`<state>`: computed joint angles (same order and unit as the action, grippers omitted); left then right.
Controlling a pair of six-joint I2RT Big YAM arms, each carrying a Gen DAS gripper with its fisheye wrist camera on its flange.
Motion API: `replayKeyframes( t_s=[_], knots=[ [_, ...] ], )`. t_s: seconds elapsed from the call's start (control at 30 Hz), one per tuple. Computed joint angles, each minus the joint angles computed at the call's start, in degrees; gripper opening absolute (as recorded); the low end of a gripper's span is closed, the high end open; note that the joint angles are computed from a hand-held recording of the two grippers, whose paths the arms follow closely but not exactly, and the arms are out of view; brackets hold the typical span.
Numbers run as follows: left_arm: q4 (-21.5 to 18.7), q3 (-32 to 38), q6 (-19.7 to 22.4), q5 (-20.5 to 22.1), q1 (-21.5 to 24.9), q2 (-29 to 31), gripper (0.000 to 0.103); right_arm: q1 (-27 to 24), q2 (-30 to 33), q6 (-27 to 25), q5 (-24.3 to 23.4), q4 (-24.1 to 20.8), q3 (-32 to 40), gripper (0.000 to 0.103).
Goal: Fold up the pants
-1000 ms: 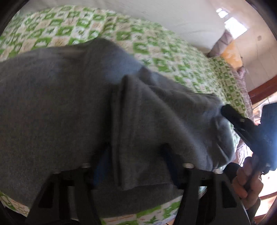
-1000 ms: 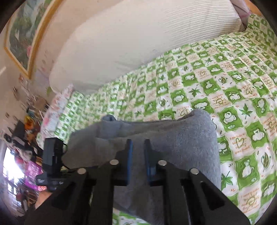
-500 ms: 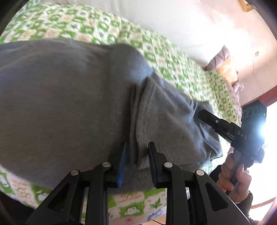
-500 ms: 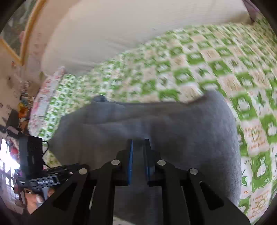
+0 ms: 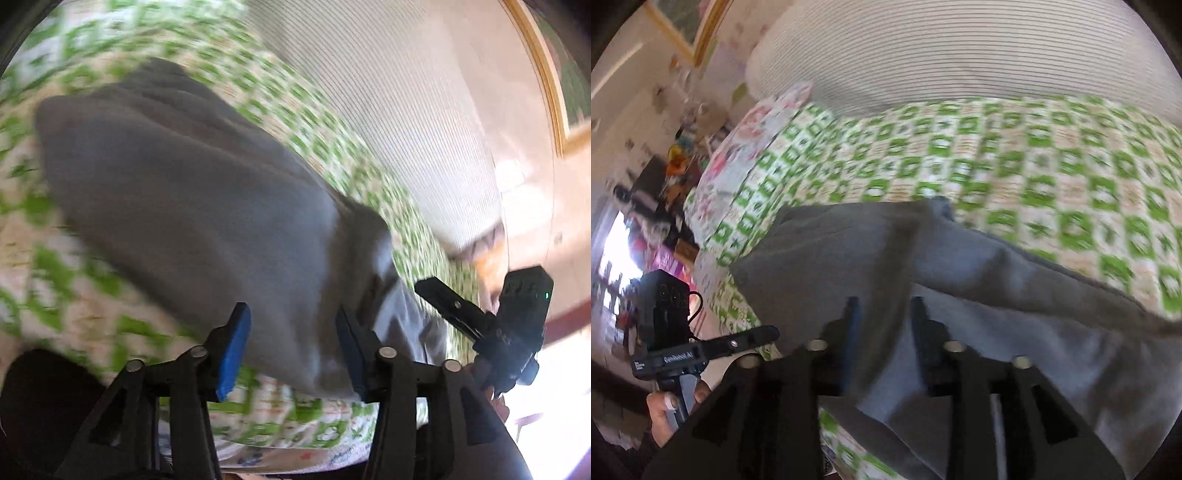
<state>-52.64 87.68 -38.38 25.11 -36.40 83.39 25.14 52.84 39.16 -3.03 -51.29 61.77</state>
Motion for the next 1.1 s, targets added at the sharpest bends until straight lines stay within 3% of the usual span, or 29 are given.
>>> replayKeyframes(
  t_s=[0.03, 0.3, 0.53, 0.67, 0.9, 1.1],
  knots=[
    [0.7, -1.0, -1.1, -0.9, 1.0, -0.9, 0.052, 0.6, 1.9, -1.0, -0.4, 0.5, 1.4, 0.045],
    [3.3, -6.2, -7.6, -3.4, 7.0, -4.6, 0.053, 2.7, 15.8, -7.1, -4.6, 0.6, 13.4, 0.048],
    [4.6, -7.3, -11.1, -3.3, 10.0, -3.6, 0.063, 4.0, 28.5, -13.5, -7.4, -2.7, 27.2, 0.056],
    [4.2, -6.8, -12.0, -2.2, 10.8, -1.9, 0.065, 4.2, 36.5, -17.7, -7.9, -7.8, 37.1, 0.058],
    [3.6, -5.7, -11.7, -3.9, 10.3, 0.4, 0.07, 4.1, 49.3, -23.6, -8.8, -16.6, 53.0, 0.065],
    [3.4, -3.6, -11.9, -6.1, 9.1, 2.1, 0.083, 4.5, 60.2, -29.1, -8.6, -25.0, 67.6, 0.065]
  ],
)
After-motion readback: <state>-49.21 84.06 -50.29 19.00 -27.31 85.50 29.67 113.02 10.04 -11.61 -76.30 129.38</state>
